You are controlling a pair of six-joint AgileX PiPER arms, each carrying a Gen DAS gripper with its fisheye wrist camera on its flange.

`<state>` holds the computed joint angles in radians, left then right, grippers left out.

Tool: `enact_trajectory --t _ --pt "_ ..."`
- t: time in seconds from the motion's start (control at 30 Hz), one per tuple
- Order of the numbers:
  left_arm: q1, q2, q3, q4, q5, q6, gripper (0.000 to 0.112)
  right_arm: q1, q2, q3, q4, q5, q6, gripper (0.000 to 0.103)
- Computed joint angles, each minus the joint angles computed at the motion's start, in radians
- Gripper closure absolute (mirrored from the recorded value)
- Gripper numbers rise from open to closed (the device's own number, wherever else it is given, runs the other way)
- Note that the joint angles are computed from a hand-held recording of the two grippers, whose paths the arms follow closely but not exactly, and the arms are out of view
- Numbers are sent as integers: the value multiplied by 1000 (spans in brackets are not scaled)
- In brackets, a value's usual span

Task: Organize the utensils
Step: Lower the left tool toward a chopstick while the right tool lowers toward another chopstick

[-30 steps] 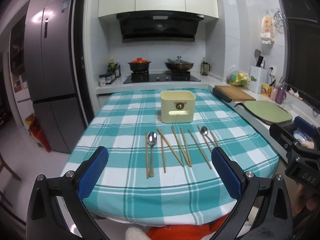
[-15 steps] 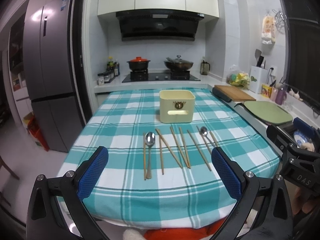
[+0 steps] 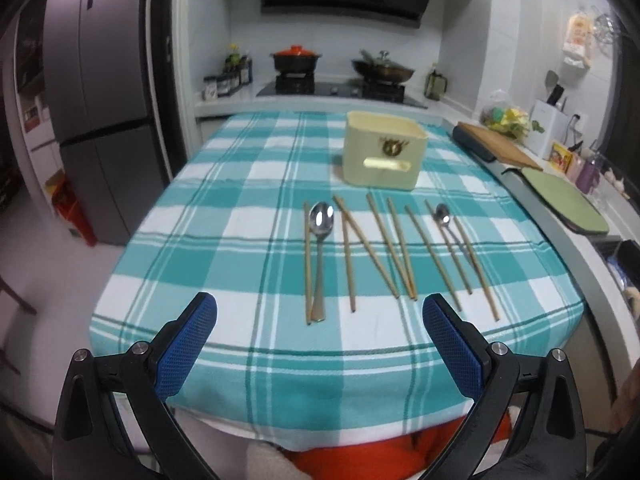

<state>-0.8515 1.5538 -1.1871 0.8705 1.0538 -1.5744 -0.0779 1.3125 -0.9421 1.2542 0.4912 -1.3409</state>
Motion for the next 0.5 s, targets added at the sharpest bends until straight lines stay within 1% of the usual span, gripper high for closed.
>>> enact_trajectory --t 0.07,0.1,0.13,0.17,0.23,0.3,0.37,0.5 --pt "62 7 35 -42 -40 12 10 -14 75 -30 -7 37 20 0" --pt "84 16 44 -54 -45 18 10 -10 108 -38 -9 24 22 0" --pt "104 28 50 -60 -49 22 10 5 142 -50 -35 -10 47 0" --pt "122 39 53 -65 -52 30 10 -3 179 -71 -70 -21 73 0" --pt "163 68 55 -73 -75 49 10 11 270 -138 -206 -47 210 0" --pt "215 103 45 -87 -115 85 10 2 342 -194 -280 -31 287 0" --pt "271 149 14 -97 -147 133 10 9 426 -270 -390 -13 392 0" --pt "386 250 -76 -115 -237 261 10 30 505 -372 -555 18 554 0"
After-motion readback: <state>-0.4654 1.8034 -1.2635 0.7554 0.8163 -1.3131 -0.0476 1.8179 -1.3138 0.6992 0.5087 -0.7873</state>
